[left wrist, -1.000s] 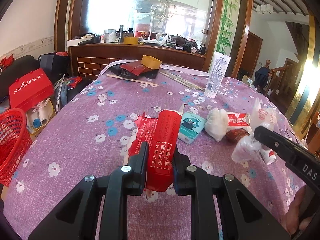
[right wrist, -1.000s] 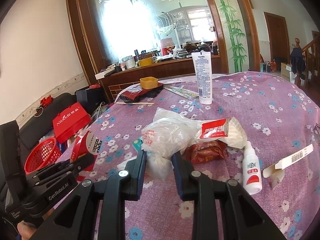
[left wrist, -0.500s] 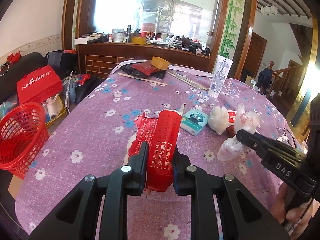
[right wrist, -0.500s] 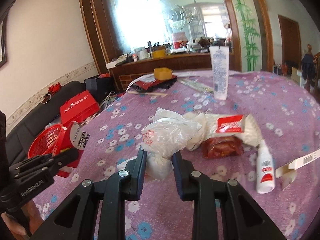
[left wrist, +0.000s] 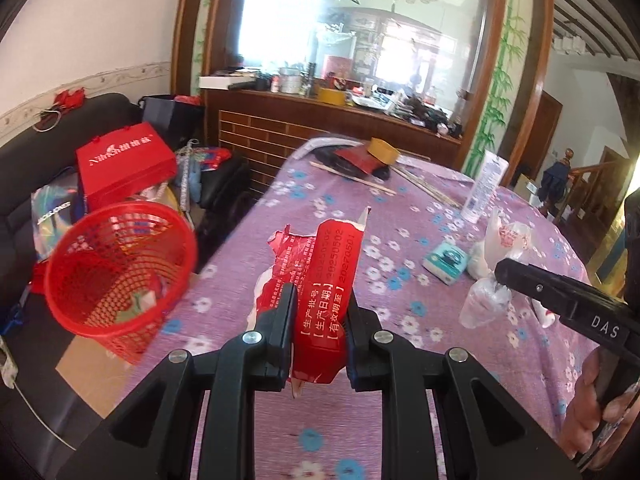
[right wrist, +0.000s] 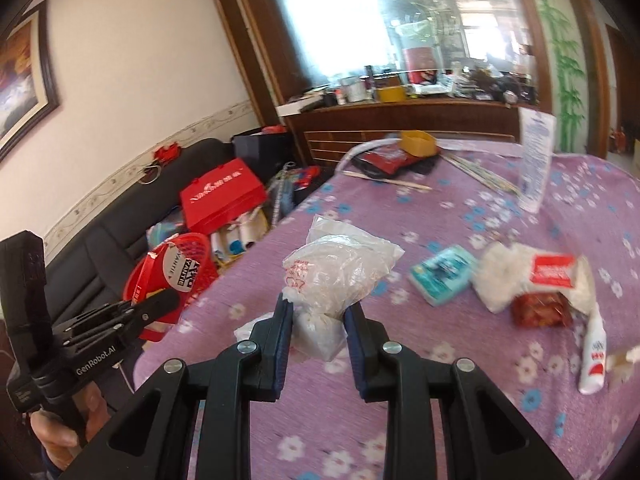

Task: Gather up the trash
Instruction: 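Release the red wrapper into the basket with the left gripper while the right releases the white bag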

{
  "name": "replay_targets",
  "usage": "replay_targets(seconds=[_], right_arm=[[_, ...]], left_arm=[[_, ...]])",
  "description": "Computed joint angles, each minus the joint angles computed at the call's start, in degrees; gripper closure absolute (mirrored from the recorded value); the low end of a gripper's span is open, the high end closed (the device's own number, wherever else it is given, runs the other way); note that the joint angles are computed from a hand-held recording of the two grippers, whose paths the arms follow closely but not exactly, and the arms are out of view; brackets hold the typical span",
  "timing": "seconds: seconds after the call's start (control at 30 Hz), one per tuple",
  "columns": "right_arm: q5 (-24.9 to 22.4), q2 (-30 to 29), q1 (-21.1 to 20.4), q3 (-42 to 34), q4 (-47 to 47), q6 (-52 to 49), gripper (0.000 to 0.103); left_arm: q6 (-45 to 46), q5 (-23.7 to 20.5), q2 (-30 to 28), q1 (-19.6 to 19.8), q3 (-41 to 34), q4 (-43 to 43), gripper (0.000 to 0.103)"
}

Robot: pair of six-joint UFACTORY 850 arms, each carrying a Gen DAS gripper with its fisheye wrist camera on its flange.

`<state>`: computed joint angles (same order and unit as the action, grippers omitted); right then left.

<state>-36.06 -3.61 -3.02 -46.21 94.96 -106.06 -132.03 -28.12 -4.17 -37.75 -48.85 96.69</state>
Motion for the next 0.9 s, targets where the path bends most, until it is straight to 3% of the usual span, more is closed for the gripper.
replay_targets(seconds=[0.2, 0.4, 0.53, 0.73, 0.77, 0.8, 0.83, 0.87, 0.9], right_arm=[[-1.51, -1.89, 6.71, -4.93, -4.79, 6.59, 0.075], [1.78, -5.48, 14.6, -9.87, -5.54, 8.09, 0.075], [5.15, -9.46, 19.78, -13.96, -6.65, 9.12, 0.074], [8.86, -16.24, 25.39, -21.11, -10.7, 13.16, 0.072], [9.56, -17.25, 26.07, -22.21, -11.16, 13.89, 0.072], [9.05, -18.77, 26.65, -23.9, -12.02, 15.19, 0.07], [7.97, -19.91, 26.73, -25.31, -14.04, 16.95, 0.06], [8.21, -20.71, 27.01, -26.31, -15.52, 18.49, 0.047], [8.89, -21.13, 27.15, -26.75, -14.8, 18.5, 0.044]], left_arm=[[-2.78, 0.89, 5.8, 5.86, 5.09, 1.17, 0.084], [-8.66, 3.69, 8.36, 13.8, 9.66, 4.18, 0.084], [-19.61, 8.0, 8.41, 19.52, 11.55, 13.95, 0.084], [-25.92, 8.65, 7.62, 22.97, 11.59, 22.02, 0.083], [-27.24, 8.66, 7.31, 23.48, 11.29, 23.66, 0.08], [-28.35, 8.4, 7.34, 23.78, 11.38, 24.77, 0.063], [-28.7, 7.65, 7.39, 23.81, 11.54, 24.61, 0.048], [-29.71, 6.63, 7.58, 23.9, 11.88, 25.0, 0.028], [-31.32, 5.37, 7.96, 23.76, 12.46, 26.1, 0.027]])
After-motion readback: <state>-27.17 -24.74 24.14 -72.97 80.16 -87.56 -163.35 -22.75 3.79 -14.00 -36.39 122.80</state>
